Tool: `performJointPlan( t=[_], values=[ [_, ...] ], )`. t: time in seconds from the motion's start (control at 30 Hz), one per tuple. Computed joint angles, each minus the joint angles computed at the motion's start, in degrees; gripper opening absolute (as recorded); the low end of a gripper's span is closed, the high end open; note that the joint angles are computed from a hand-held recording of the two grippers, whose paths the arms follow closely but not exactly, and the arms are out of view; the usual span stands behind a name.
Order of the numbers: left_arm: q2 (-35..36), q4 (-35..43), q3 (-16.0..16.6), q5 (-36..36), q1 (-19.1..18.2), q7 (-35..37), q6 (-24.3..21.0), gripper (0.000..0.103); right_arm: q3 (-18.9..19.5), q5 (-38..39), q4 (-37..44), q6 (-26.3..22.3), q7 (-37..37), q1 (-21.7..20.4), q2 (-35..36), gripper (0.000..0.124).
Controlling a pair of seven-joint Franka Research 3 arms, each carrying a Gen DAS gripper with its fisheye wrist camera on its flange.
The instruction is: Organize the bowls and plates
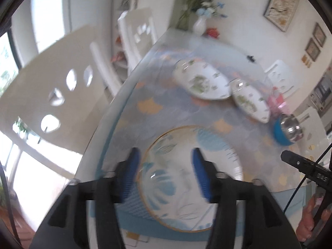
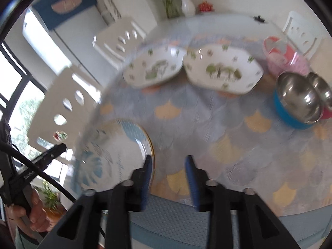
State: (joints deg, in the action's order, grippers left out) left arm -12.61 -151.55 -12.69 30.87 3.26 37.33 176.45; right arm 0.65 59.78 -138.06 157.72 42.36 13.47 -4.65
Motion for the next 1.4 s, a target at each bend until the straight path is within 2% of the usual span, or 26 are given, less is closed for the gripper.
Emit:
performJointPlan(
  t=[0.03, 0.07, 0.1, 0.17, 0.27, 0.33, 0.37, 0.4, 0.5, 0.53, 0.6, 0.7, 0.83, 1.0, 1.1, 1.23, 1.3, 1.4],
  values=[
    [-0.2, 0.9, -1.8, 2.1, 1.6, -1.5, -0.3, 0.069, -0.2, 3.1, -0.3, 0.6, -2.5, 0.2, -0.8, 0.075],
    [0.0, 2.2, -2.8, 3.7, 2.4, -2.2, -0.6, 0.069, -0.7, 6.4, -0.2, 0.5, -5.7, 0.4, -1.4, 0.076],
    [0.5, 3.4, -2.4, 3.9, 1.6, -1.3, -1.0, 0.069, -0.5, 6.4, 0.3, 0.6, -5.5, 0.5, -1.4, 0.076],
    [2.2, 6.0, -0.4, 3.1, -0.4, 1.7, -1.0, 0.069, -0.1, 3.9, 1.9, 0.3, -1.9, 0.3, -0.4, 0.076],
    [6.2, 10.0, 4.5, -3.1, -4.3, 10.6, 0.3, 0.069, 0.4, 4.5, 5.5, 0.7, 1.4, 0.4, 2.7, 0.076],
    [9.1, 12.9, 6.0, -7.2, -5.3, 15.7, 0.6, 0.069, 1.2, 3.2, 8.4, 2.6, 4.8, 0.5, 5.7, 0.076],
    [11.7, 15.5, 6.9, -11.6, -5.6, 20.9, 0.2, 0.069, 1.6, 2.3, 9.8, 3.3, 6.8, 0.4, 7.2, 0.076],
    [13.3, 17.3, 6.8, -14.3, -5.4, 24.0, -0.5, 0.069, 2.0, -0.3, 12.2, 4.2, 11.7, 0.6, 9.9, 0.076],
    [19.8, 24.3, 4.3, -24.8, -2.3, 37.2, -2.1, 0.069, 2.9, -4.9, 17.9, 3.9, 21.3, 0.3, 15.9, 0.076],
    [21.0, 25.7, 3.4, -26.2, -1.4, 39.2, -2.6, 0.069, 2.7, -8.8, 20.1, 4.1, 26.3, 0.8, 18.2, 0.076],
    [26.1, 31.2, 0.1, -30.8, 2.0, 45.7, -4.5, 0.069, 2.4, -14.0, 24.0, 4.1, 33.4, 1.5, 22.4, 0.071],
    [32.3, 38.1, -1.8, -32.5, 3.8, 49.9, -8.2, 0.068, 1.7, -19.9, 29.8, 2.6, 42.4, 2.3, 28.1, 0.065],
    [39.9, 46.8, -4.5, -35.4, 6.0, 55.0, -12.7, 0.067, 0.9, -27.4, 34.7, 1.3, 50.4, 3.2, 32.8, 0.058],
    [48.1, 56.7, -5.4, -37.2, 6.0, 57.9, -17.9, 0.058, 0.6, -34.8, 40.7, -1.2, 57.4, 3.1, 37.8, 0.054],
    [52.0, 61.8, -5.0, -37.4, 5.2, 58.4, -20.9, 0.05, 1.0, -37.2, 43.9, -2.9, 59.4, 2.5, 40.3, 0.046],
    [55.8, 66.6, -5.3, -38.6, 5.2, 59.4, -24.1, 0.037, 1.3, -40.1, 47.6, -4.2, 60.6, 2.6, 43.2, 0.027],
    [57.2, 68.0, -6.5, -39.8, 6.0, 61.2, -25.1, 0.021, 0.5, -41.9, 47.7, -3.7, 61.7, 3.5, 43.3, 0.027],
    [57.4, 67.3, -6.9, -41.0, 6.3, 63.1, -23.1, 0.018, 0.1, -44.0, 47.9, -3.9, 62.2, 4.1, 43.4, 0.028]
  ],
)
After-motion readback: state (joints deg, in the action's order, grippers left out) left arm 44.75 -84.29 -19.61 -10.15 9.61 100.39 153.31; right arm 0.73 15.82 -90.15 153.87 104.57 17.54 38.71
